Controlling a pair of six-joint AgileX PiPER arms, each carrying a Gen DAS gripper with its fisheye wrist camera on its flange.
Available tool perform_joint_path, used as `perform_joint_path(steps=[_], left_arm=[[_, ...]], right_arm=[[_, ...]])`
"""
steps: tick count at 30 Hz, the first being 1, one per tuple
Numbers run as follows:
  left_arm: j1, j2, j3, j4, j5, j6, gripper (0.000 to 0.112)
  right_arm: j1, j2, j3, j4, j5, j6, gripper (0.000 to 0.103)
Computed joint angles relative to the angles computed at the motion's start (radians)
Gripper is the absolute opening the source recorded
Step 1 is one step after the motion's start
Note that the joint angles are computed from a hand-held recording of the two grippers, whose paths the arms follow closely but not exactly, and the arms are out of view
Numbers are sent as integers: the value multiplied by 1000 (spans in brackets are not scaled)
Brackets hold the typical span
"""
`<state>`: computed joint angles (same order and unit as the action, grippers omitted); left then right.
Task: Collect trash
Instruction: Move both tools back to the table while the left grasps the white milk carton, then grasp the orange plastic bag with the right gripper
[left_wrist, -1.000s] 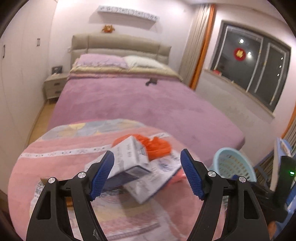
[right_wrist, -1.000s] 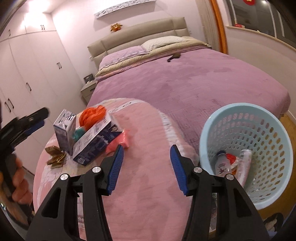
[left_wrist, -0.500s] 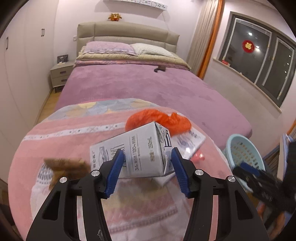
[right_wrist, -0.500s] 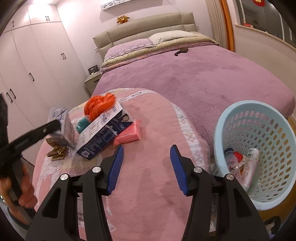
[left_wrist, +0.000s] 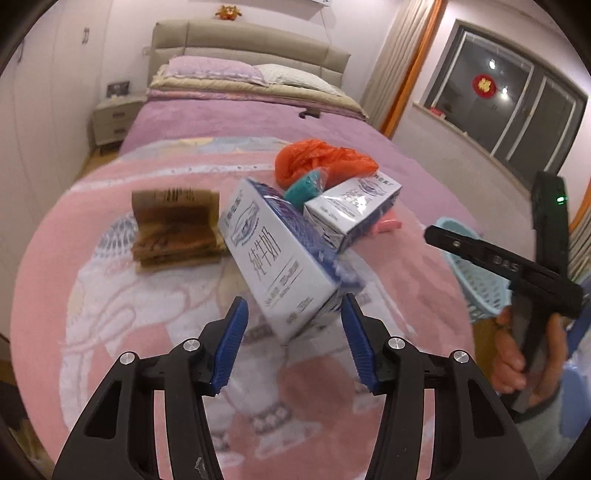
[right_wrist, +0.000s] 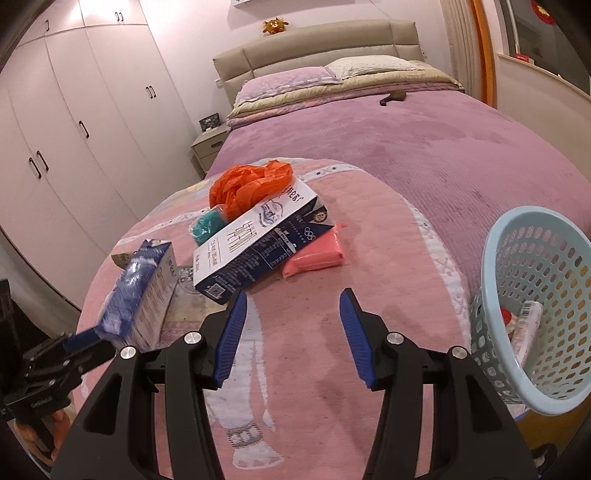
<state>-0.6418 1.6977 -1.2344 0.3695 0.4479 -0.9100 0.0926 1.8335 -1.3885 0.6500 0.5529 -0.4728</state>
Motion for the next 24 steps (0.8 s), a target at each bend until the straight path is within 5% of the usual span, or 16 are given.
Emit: perform_joint_path(steps=[5, 11, 16, 19, 24], left_arm=[[17, 37, -46, -83, -19, 45, 64], [3, 208, -246, 18, 149, -103, 77], [37, 319, -355, -130, 188, 15, 75], [34, 328, -369, -112, 189, 8, 62], [32, 316, -358, -61, 179, -36, 61]], right_arm=[[7, -2, -6, -9, 1, 21, 49], [12, -23, -2, -7, -28, 0, 49], [33, 3, -77, -11, -74, -35, 60], [37, 59, -193, -27, -39, -20, 61], [75, 232, -488, -218, 61, 157, 64]])
